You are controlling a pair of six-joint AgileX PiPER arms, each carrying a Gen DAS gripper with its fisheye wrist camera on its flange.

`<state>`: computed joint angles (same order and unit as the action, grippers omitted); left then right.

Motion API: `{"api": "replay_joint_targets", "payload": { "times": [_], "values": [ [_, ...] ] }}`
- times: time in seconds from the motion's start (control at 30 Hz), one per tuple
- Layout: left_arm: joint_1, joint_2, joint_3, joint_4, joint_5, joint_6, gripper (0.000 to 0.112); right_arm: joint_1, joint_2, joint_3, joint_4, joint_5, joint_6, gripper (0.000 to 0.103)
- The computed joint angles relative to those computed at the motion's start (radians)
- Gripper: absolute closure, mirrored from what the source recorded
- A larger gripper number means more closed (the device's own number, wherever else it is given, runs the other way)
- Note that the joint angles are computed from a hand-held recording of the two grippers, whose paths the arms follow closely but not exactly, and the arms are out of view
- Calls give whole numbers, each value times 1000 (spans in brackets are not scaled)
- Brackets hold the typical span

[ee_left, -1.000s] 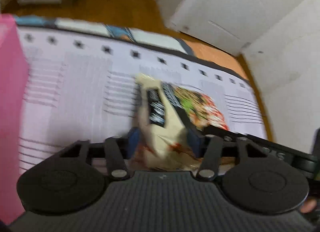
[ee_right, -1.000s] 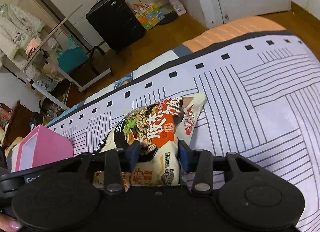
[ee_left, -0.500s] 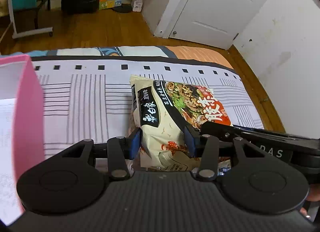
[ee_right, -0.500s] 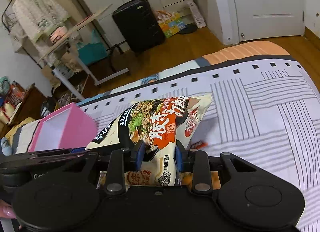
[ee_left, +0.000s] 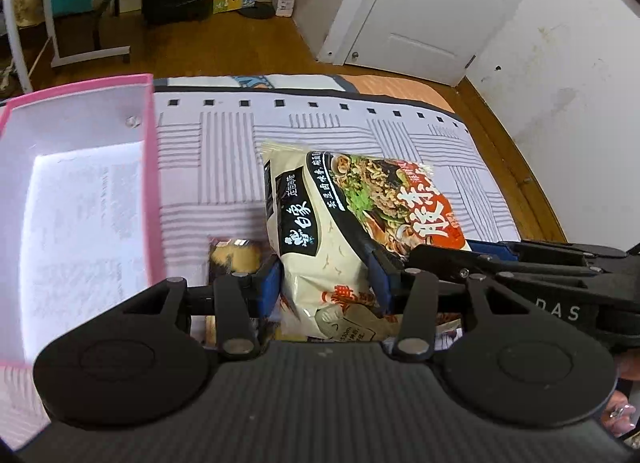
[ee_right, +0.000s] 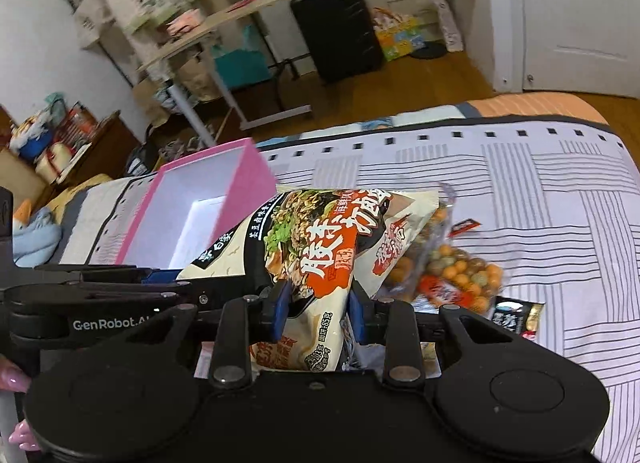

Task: Organize snacks
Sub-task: 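Carry the noodle pack with both grippers into the pink box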

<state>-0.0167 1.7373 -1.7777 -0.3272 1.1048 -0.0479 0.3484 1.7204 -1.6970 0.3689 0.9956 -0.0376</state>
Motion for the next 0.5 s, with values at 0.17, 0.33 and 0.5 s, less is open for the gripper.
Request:
{"api": "replay_joint_targets", "payload": {
  "times": [0.17, 0.33, 0.5],
  "values": [
    [54, -147, 132, -9, -14, 50, 67, 75, -34, -24, -29, 36, 29, 67],
    [166, -264, 217, -75, 10, 95, 66, 166, -22, -109, -51, 78, 79, 67],
    [294, -342, 252, -102, 20, 160, 67, 244, 104, -330, -76, 149, 72, 67]
  ]
}}
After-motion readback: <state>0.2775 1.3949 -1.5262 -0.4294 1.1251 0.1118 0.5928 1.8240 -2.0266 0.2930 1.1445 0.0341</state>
